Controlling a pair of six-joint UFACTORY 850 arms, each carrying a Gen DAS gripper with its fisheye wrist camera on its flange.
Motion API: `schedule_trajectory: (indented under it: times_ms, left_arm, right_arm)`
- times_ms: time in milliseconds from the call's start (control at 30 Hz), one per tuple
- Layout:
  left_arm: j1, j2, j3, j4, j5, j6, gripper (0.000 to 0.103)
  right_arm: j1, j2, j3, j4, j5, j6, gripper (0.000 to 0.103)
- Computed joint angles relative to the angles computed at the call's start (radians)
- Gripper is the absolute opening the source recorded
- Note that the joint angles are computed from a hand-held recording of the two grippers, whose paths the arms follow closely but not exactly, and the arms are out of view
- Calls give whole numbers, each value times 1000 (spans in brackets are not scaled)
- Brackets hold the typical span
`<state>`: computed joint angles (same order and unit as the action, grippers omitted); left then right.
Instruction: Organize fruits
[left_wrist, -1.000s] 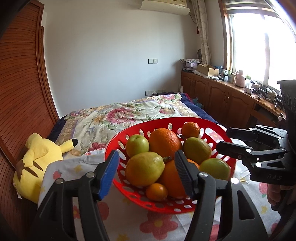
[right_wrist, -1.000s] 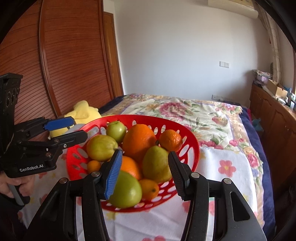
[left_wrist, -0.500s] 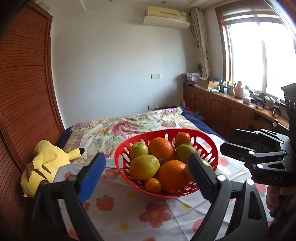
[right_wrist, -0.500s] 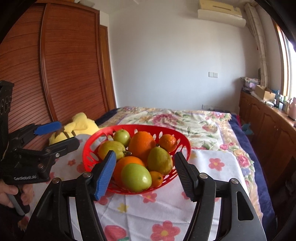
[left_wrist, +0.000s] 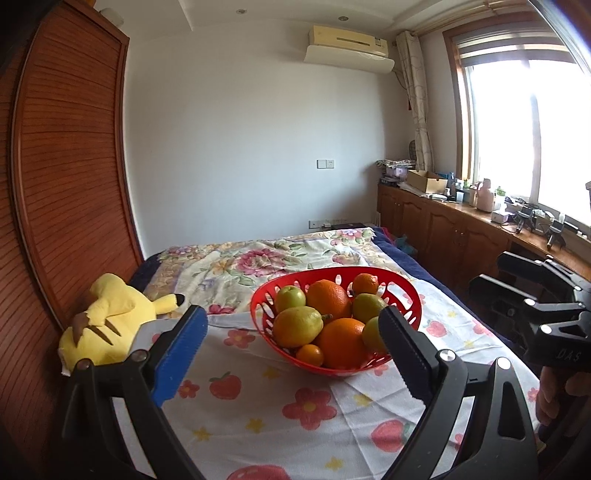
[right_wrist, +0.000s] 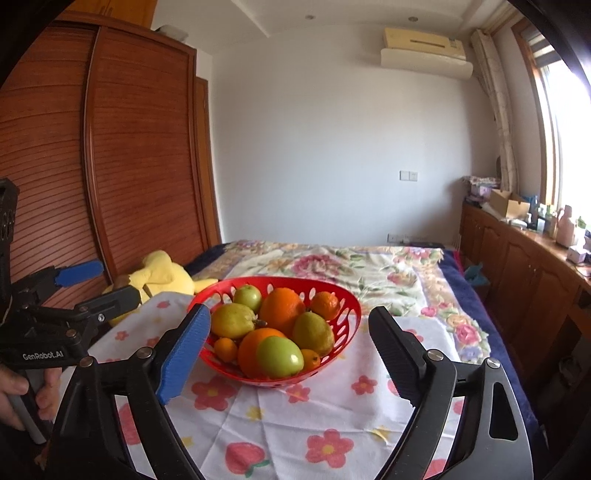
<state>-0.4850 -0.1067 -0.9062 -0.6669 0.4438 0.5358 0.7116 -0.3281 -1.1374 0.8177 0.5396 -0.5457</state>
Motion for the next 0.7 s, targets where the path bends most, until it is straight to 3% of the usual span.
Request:
schedule_trajectory:
  times_ms: [300, 700]
  left_arm:
    - [-38, 88, 75, -79, 25, 54, 95]
    - [-82, 188, 163, -143, 31, 86, 95]
  right_arm:
    - [46, 66, 65, 78, 70, -30, 102]
    - [105, 137, 133, 173, 127, -84, 103]
